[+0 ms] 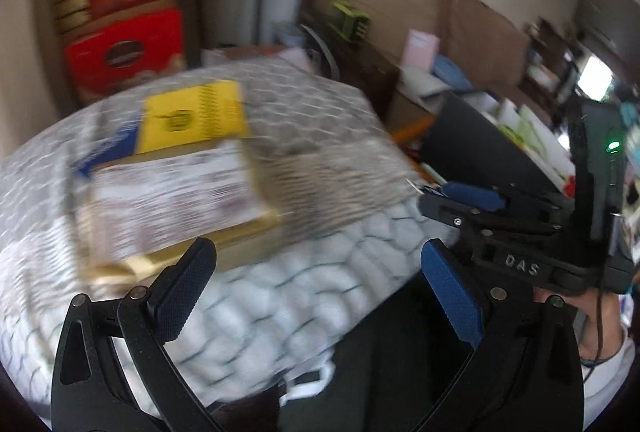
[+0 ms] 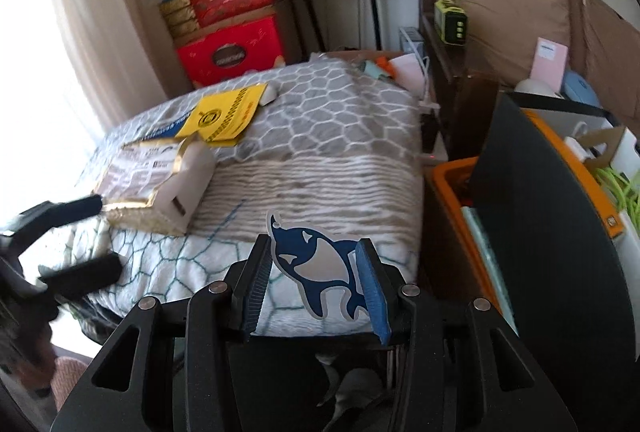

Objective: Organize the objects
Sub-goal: 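Reach the left gripper toward the gold snack packet on the bed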

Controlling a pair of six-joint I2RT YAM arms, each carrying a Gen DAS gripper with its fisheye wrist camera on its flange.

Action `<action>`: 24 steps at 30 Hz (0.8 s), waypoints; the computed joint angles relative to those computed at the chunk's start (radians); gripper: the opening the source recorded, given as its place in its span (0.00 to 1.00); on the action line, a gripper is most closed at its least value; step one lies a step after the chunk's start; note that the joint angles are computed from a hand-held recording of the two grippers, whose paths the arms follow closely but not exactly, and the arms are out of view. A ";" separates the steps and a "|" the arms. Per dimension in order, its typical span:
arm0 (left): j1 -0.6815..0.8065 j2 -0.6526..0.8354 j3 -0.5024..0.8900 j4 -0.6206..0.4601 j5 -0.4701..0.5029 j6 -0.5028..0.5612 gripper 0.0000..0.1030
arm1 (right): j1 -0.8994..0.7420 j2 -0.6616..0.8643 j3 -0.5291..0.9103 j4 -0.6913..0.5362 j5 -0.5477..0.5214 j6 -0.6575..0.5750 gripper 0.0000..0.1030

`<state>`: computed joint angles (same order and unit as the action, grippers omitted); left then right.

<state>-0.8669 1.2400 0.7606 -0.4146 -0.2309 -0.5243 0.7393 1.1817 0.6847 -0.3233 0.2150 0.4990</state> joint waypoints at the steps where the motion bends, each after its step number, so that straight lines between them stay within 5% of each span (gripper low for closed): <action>1: -0.005 0.056 0.035 -0.004 -0.015 0.010 0.99 | -0.005 -0.016 -0.012 0.003 -0.003 0.002 0.43; 8: 0.067 0.301 0.172 -0.009 -0.130 -0.010 0.86 | -0.049 -0.097 -0.082 0.022 -0.032 0.031 0.43; 24: 0.304 0.195 0.087 -0.143 -0.269 -0.107 0.92 | -0.084 -0.194 -0.147 0.029 -0.071 0.031 0.43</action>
